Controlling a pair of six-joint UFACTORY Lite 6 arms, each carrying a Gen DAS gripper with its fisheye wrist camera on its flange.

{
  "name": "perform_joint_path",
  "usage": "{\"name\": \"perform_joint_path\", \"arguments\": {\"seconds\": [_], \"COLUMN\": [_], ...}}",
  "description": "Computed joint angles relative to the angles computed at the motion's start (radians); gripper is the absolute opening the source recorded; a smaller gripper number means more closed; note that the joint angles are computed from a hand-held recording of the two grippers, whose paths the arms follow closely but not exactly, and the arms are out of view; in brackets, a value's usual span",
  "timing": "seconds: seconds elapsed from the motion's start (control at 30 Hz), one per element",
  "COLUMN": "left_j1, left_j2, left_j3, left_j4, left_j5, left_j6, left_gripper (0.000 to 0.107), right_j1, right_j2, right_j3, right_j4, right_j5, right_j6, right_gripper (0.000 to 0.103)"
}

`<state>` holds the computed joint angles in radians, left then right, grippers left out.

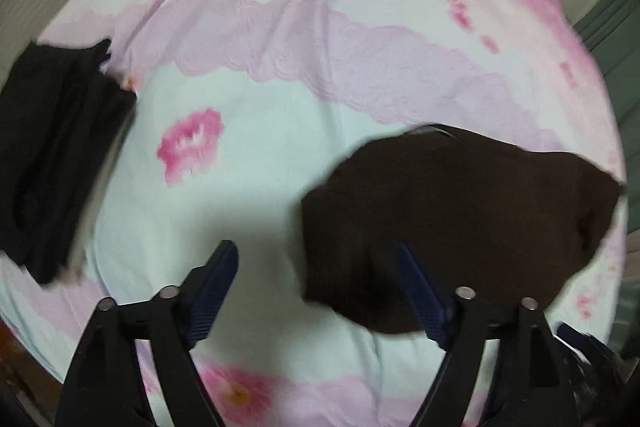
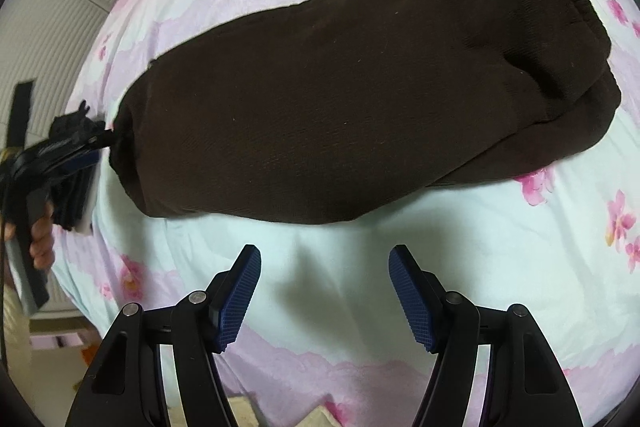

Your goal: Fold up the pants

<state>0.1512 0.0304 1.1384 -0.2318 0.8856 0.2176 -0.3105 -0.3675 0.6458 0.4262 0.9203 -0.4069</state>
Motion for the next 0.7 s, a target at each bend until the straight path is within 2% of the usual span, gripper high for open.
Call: {"name": "perform_joint_path", "arguments": {"seconds": [0.1,0.17,0.33,0.43,0.57,0.63,0.7], "left_j1": [0.087,0.108,0.041,-0.034,-0.113,-0.144,-0.16], "left_j2": [-0.07,-0.075,-0.042,0.048,0.167,0.21,0.183], "left_j3": [-0.127,-0.216,-0.396,-0.413,-0.362,-0.31,-0.256], "left_j4": [-0.224,-0.345,-0.611,-0.782,-0.849,-0.823,-0.755], "left_j5": [0.105,0.131,0.084,0.055,-0.02,-0.045,-0.04], "left_j6": [0.122,0.148,0.176,0.198,0.178,0.118,0.076], "left_gripper": [0.083,0.083,0.083,0.083,0.083,0.075,0.043], "right_j1": [-0.059,-0.091,-0.175,-0.233,-0.27,-0.286,-0.281], "right_j2": [-0.026,-0.034,-0.041,-0.054,-0.077,-0.093,-0.107], "right_j3": [-0.011,-0.016,-0.038,-0.05,-0.074,-0.089,-0.095], "right_j4": [0.019,0.023,0.015,0.015,-0.002,-0.003,-0.001], "right_j5": [0.024,0.039,0.067,0.094,0.111,0.123,0.131], "right_j6": [-0.047,-0.069,-0.095,-0.114,-0.121,-0.136,-0.134], "right_gripper": [0.068,0.068,0.068,0.068,0.068,0.068,0.068]}}
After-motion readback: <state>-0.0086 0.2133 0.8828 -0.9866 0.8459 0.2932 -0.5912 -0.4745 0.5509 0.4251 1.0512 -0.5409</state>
